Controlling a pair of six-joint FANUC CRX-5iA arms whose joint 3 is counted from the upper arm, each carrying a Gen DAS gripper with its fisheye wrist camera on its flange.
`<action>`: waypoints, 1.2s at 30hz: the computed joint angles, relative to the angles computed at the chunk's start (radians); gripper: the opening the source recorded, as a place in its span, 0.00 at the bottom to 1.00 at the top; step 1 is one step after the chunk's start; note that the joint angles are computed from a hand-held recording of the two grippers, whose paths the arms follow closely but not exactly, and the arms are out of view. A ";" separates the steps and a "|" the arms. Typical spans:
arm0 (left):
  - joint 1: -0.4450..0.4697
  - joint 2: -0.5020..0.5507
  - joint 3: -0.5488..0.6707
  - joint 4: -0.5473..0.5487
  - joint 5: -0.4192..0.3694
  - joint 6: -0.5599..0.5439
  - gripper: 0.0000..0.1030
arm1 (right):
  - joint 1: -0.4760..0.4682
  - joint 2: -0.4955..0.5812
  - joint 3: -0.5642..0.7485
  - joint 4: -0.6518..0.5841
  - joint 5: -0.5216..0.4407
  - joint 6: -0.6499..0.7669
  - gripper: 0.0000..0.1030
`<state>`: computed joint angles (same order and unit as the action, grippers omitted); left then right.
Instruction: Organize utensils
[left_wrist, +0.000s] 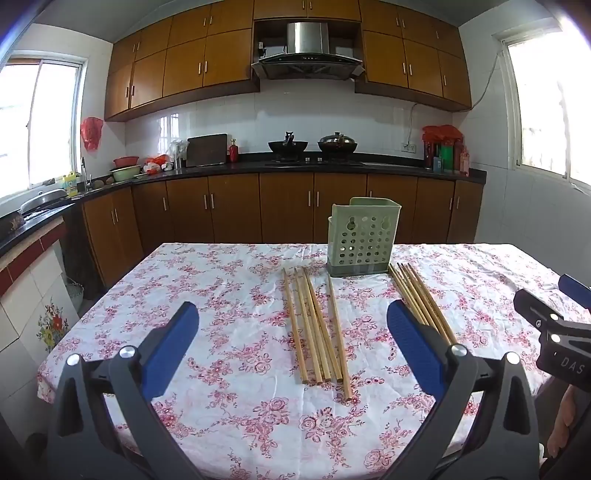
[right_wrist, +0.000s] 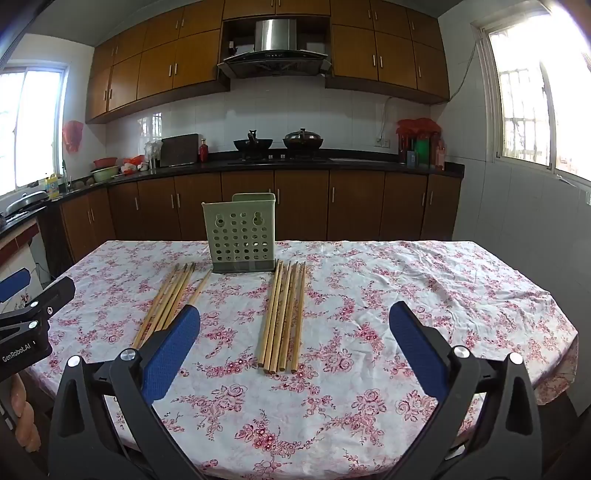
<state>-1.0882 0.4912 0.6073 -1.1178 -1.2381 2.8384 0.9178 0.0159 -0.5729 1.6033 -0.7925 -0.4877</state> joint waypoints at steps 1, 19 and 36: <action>0.000 0.000 0.000 0.000 0.000 0.000 0.96 | 0.000 0.000 0.000 0.000 0.001 -0.001 0.98; 0.001 -0.002 -0.002 0.004 0.004 0.006 0.96 | 0.000 0.001 0.000 0.000 0.000 -0.002 0.98; -0.001 0.000 0.003 0.004 0.002 0.005 0.96 | -0.001 0.003 0.000 0.000 0.002 -0.004 0.98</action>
<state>-1.0890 0.4912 0.6098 -1.1137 -1.2361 2.8435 0.9169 0.0188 -0.5729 1.6035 -0.7900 -0.4914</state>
